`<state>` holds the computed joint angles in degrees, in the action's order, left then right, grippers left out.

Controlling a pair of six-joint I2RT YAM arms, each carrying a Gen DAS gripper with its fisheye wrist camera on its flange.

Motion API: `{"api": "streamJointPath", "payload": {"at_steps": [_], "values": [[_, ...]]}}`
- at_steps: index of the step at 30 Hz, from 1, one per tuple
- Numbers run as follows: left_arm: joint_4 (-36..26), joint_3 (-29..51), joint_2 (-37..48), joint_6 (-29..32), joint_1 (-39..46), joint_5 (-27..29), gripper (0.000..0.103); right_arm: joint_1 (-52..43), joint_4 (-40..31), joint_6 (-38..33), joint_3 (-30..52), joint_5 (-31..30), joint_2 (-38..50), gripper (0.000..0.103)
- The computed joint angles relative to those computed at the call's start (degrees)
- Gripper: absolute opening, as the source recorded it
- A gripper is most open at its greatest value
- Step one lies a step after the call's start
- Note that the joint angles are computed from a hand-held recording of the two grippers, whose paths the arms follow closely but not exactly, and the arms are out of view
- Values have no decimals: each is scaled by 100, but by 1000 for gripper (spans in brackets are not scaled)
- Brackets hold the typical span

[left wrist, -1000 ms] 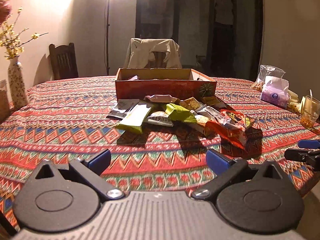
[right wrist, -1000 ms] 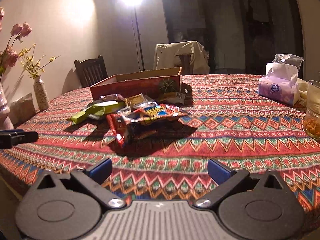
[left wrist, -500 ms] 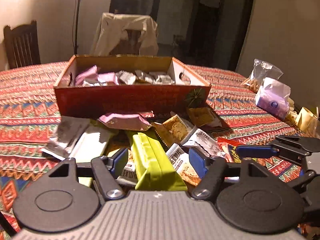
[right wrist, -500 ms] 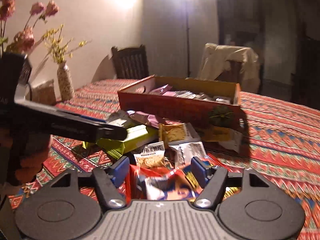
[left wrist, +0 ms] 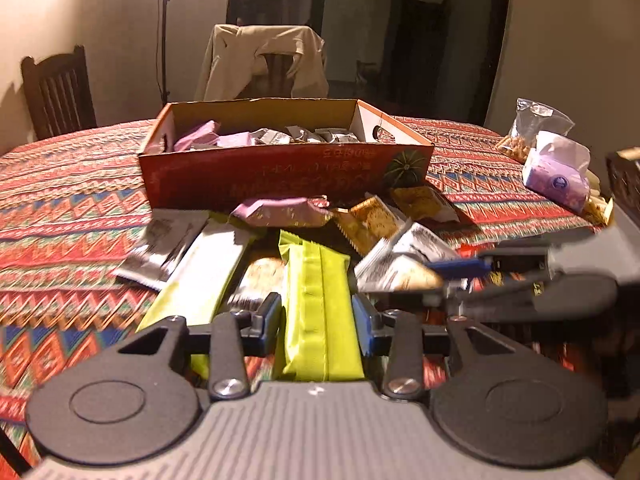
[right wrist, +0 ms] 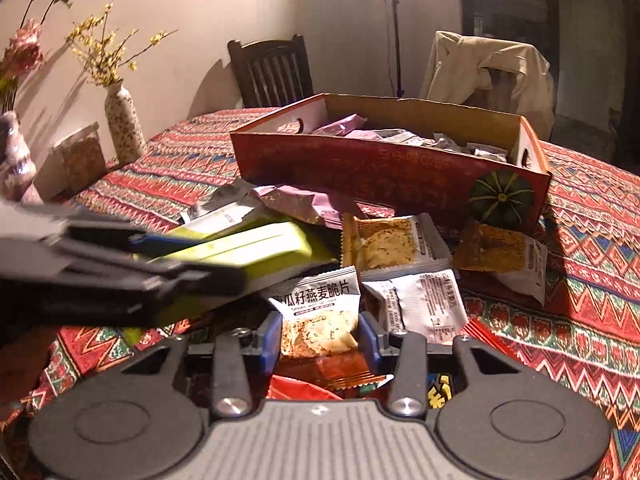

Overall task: Organize snacks
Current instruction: 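Carry the yellow-green bar and oat biscuit packet over the box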

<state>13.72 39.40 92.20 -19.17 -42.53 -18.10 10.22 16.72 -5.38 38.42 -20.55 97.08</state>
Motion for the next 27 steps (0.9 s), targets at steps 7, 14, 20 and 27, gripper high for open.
{"api": "streamJointPath", "payload": {"at_steps": [7,14,20,27], "values": [[-670,-931,-1194,-845,-783,-1011,34,-486,1370,903,-1022,-463,-805,40],[-1445,-1270,-2500,-1279,-1294,-1680,34,-544,1335,1229,-1934,-447,-2780,40],[-1918,-1258,-3015,-1462,-1863,-2151,34,-767,-536,1123,-2451,-430,-5172,40],[-2441,-1164,-3380,-1811,-2537,-2760,34,-1366,-2500,831,-2612,-682,-7127,40]]}}
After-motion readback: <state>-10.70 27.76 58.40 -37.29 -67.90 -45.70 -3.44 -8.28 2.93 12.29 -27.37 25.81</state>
